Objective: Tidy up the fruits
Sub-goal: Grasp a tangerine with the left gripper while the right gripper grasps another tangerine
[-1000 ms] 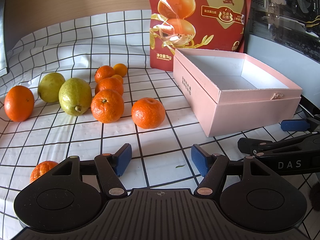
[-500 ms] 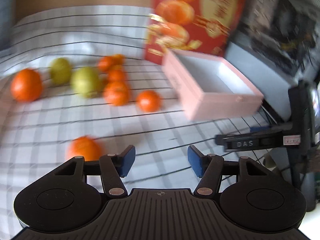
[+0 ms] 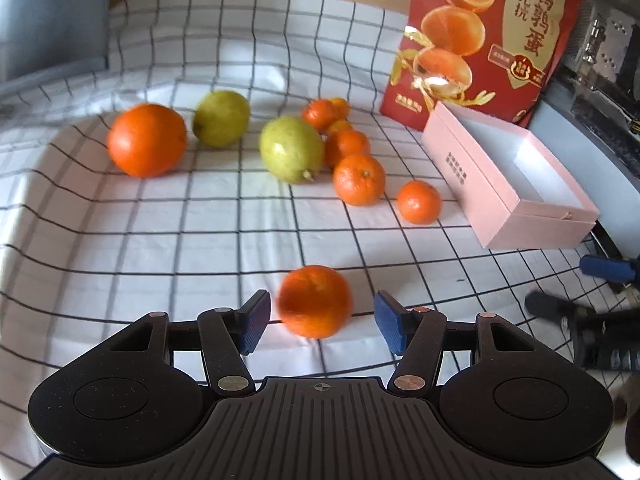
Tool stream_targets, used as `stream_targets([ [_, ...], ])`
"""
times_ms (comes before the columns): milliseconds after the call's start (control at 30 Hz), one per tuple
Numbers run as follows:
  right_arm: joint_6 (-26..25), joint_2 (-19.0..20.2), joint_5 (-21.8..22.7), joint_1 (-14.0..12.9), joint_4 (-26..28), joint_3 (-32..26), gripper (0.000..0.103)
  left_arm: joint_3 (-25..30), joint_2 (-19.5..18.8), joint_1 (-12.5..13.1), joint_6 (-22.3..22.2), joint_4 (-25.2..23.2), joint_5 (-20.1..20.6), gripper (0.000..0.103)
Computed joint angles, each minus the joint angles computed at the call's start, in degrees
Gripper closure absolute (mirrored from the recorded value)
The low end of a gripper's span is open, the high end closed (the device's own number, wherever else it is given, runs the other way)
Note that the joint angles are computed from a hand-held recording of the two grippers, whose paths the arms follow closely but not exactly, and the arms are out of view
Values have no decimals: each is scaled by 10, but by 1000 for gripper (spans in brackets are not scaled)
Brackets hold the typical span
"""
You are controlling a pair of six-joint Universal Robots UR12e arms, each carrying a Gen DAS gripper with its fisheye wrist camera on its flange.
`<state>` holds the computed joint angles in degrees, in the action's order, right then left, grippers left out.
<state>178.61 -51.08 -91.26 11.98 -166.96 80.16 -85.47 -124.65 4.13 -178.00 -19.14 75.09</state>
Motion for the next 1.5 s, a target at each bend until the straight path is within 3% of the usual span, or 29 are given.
stream_targets([
  [167, -26, -8, 3, 5, 6, 11, 8, 9, -11, -3, 2, 4, 7, 40],
  [267, -39, -11, -4, 10, 3, 19, 8, 18, -15, -1, 0, -19, -2, 41],
  [333, -47, -12, -5, 11, 10, 22, 8, 18, -16, -3, 0, -19, 12, 52],
  [500, -51, -11, -9, 13, 16, 21, 8, 11, -11, 1, -16, -17, 5, 53],
  [667, -96, 0, -12, 18, 1, 5, 10, -10, 6, 12, -35, -19, -5, 53],
  [833, -141, 23, 1, 24, 7, -38, 24, -43, 31, 29, -48, -8, -26, 53],
  [933, -174, 44, 6, 30, 9, -76, 27, -58, 43, 38, -56, -4, -38, 53],
  [1100, -227, 90, -18, 41, 75, -164, 39, -81, 58, 49, -73, 8, -52, 53],
  [1367, -184, 145, -40, 39, 193, -270, 40, -94, 63, 58, -93, 15, -62, 53],
  [1433, -167, 148, -35, 37, 222, -279, 56, -93, 62, 58, -91, 13, -65, 53],
  [1500, -156, 145, -41, 37, 222, -272, 61, -91, 61, 57, -85, 11, -69, 53],
])
